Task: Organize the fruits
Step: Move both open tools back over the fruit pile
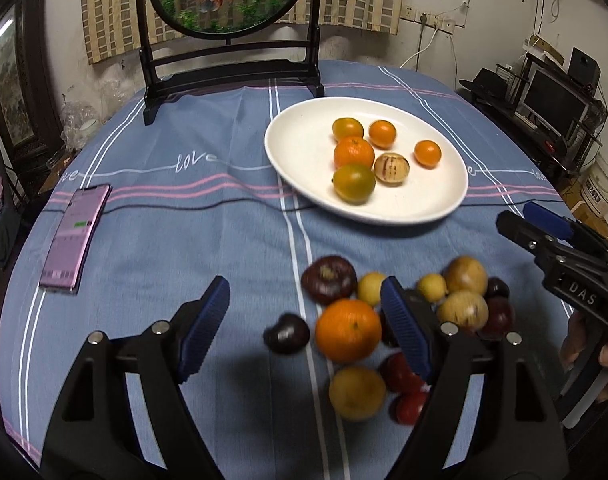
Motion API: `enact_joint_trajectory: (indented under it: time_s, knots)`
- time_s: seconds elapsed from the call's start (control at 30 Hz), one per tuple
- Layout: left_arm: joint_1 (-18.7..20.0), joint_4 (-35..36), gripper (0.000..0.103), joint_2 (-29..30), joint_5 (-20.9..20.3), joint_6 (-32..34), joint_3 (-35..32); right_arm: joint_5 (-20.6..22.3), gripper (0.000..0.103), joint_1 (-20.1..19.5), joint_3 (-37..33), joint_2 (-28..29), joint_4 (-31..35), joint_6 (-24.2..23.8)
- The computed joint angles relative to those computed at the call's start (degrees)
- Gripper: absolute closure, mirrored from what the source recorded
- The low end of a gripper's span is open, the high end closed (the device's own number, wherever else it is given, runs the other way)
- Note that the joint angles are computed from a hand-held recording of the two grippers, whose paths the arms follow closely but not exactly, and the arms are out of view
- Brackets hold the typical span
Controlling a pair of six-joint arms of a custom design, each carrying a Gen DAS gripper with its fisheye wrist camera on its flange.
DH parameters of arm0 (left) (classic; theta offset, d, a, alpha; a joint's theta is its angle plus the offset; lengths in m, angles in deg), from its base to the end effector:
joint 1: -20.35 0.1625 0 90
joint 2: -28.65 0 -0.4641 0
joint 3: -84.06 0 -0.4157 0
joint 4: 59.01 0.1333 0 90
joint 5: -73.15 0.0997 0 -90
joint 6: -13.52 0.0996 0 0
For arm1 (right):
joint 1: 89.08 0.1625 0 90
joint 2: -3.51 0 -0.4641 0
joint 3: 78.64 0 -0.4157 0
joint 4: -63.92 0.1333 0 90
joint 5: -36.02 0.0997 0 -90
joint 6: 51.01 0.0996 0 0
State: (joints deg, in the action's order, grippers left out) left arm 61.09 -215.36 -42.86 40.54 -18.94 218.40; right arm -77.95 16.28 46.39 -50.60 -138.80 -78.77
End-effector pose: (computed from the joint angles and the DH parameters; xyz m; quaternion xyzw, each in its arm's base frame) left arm -0.1915 -0.4516 0.1854 0.1135 0.8695 -0.3343 0.3453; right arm 0.2333 -0.4990 0.1442 0.2669 -0.8771 0.3260 0.2305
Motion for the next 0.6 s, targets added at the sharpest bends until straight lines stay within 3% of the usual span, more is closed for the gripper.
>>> enact_joint_trajectory:
  time_s: [0.47,0.6]
  knots:
    - [-1.5,6.1,0.021,-4.7,-0.8,-7.6,4.8,0.5,0.036,-0.1,6.0,-3.4,1.2,2.1]
    - [-1.6,5.0,0.02,-5.4,-1.9,-7.6,6.0,-0.6,0.036,0.5,6.8,-3.1,1.0,0.6]
